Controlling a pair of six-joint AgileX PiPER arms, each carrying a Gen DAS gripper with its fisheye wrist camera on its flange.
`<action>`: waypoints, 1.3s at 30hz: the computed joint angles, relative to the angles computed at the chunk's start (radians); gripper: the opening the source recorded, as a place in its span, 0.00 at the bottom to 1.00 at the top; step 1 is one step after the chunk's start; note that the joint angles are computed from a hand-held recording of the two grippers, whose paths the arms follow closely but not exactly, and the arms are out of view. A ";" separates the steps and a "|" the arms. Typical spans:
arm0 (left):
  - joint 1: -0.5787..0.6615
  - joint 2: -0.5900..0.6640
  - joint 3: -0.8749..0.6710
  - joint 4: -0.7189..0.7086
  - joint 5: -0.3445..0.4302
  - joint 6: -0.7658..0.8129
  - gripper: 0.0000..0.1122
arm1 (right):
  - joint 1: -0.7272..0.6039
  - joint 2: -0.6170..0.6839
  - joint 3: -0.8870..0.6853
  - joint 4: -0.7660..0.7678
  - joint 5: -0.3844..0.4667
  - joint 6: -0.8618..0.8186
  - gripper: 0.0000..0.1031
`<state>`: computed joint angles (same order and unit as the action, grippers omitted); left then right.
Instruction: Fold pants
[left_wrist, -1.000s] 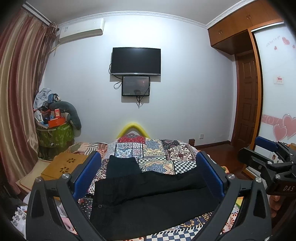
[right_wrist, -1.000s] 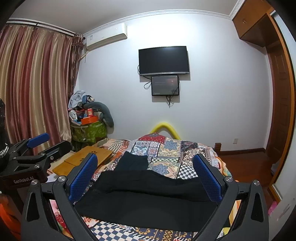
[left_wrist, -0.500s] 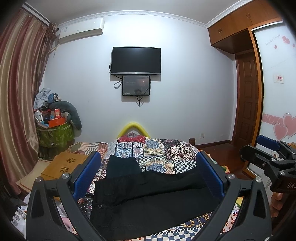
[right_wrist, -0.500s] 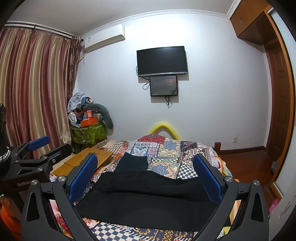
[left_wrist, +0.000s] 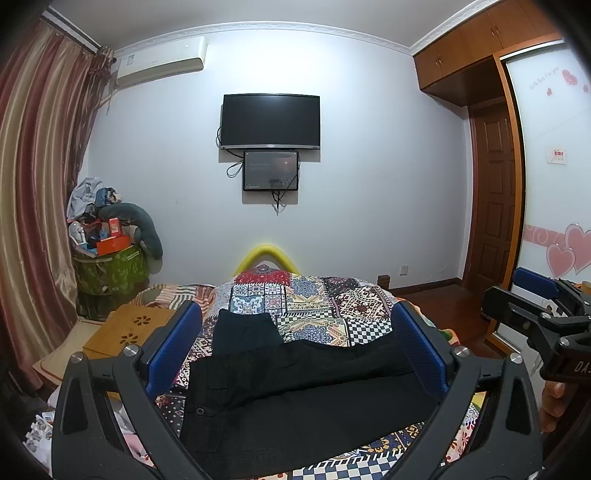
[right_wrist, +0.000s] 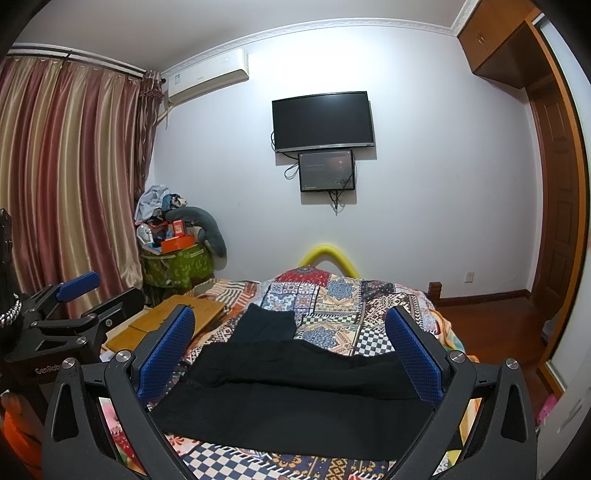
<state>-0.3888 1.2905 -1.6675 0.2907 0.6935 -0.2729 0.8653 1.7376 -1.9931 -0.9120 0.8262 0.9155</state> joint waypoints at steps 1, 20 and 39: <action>0.001 -0.001 0.001 -0.001 -0.001 0.000 0.92 | 0.002 0.001 -0.004 0.000 0.005 -0.005 0.99; 0.000 0.006 -0.012 0.000 0.002 0.001 0.92 | 0.013 -0.003 0.012 -0.030 -0.003 0.023 0.99; 0.146 0.219 -0.219 -0.230 0.049 0.218 0.92 | -0.072 0.119 -0.155 0.117 0.015 -0.118 0.99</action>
